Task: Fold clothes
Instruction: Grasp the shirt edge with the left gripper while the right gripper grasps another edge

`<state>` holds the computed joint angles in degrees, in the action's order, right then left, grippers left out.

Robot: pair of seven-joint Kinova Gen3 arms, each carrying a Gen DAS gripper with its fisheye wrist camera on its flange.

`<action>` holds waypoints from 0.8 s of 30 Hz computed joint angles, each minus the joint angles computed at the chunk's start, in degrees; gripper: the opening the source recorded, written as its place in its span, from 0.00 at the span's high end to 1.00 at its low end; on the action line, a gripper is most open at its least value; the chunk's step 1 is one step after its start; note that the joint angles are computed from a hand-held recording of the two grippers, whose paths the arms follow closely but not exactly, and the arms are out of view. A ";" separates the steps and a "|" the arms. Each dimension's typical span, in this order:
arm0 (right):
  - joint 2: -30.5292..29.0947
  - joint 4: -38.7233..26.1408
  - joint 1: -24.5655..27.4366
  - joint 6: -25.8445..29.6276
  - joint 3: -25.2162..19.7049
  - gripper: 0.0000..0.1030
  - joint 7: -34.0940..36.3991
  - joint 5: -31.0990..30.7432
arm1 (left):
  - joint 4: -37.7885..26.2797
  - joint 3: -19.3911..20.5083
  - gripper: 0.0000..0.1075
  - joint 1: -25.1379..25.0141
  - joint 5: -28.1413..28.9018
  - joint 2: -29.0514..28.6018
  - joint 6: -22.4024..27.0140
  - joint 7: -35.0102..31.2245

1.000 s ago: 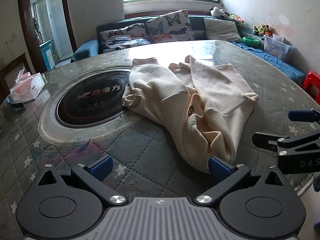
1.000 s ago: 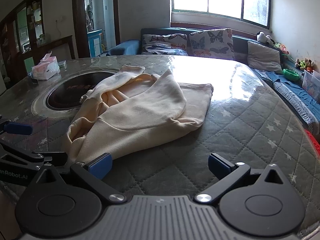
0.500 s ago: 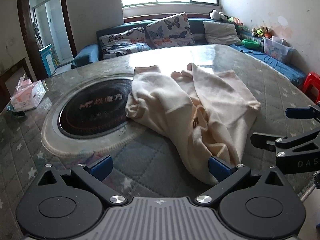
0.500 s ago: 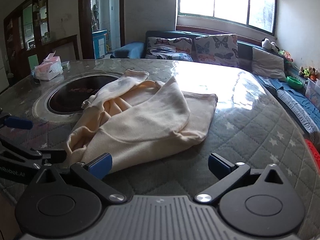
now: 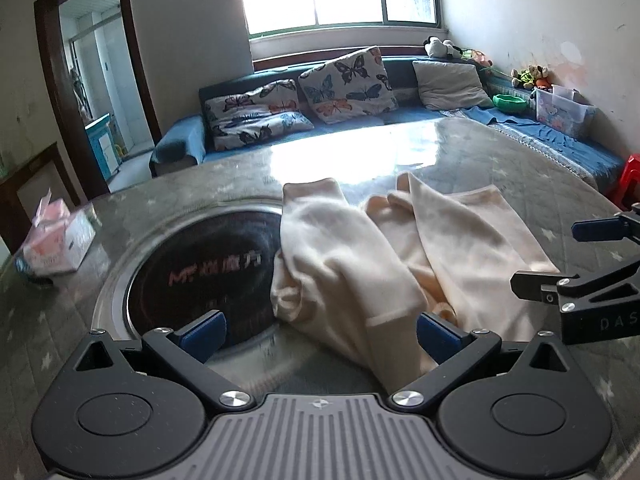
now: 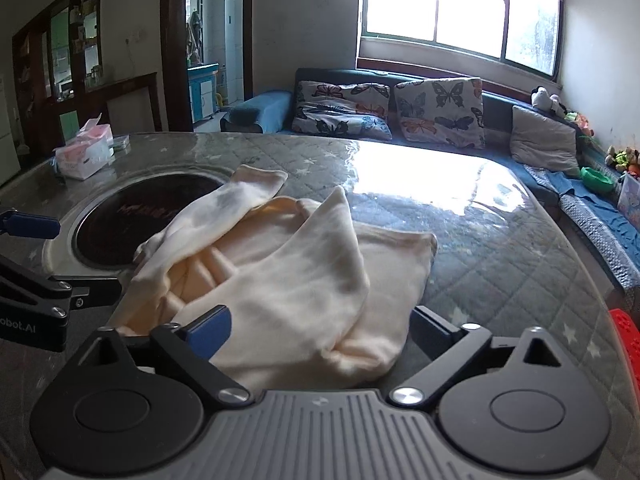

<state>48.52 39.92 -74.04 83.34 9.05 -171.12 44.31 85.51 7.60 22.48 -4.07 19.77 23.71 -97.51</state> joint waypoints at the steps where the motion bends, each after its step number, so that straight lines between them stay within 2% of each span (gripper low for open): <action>1: -0.53 0.87 0.66 -1.02 -0.11 0.08 -0.14 -0.14 | -1.45 -0.32 0.04 0.34 -0.24 0.95 0.37 0.38; 8: -2.76 4.47 5.66 -6.94 -0.89 0.20 -0.01 -1.02 | -11.14 -0.15 0.05 0.34 0.85 7.02 3.60 0.21; 16: -3.15 5.90 12.27 -14.21 -1.92 0.29 1.93 -3.97 | -21.04 1.81 0.14 -0.14 3.12 13.21 8.41 -4.06; 20: -2.72 6.05 15.14 -17.16 -2.22 0.31 3.94 -6.22 | -26.75 2.07 0.20 0.35 4.16 16.84 12.18 -6.68; 22: -2.70 6.45 16.61 -18.91 -2.36 0.36 4.55 -7.53 | -29.42 1.46 0.26 1.05 4.18 18.63 14.08 -7.42; 24: -2.72 6.76 17.69 -20.13 -2.40 0.37 4.71 -8.83 | -32.09 0.99 0.30 1.57 4.18 20.39 16.10 -8.10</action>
<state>45.80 46.67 -56.35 63.21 6.65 -166.41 35.48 53.42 8.59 24.05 0.12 40.17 39.82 -105.61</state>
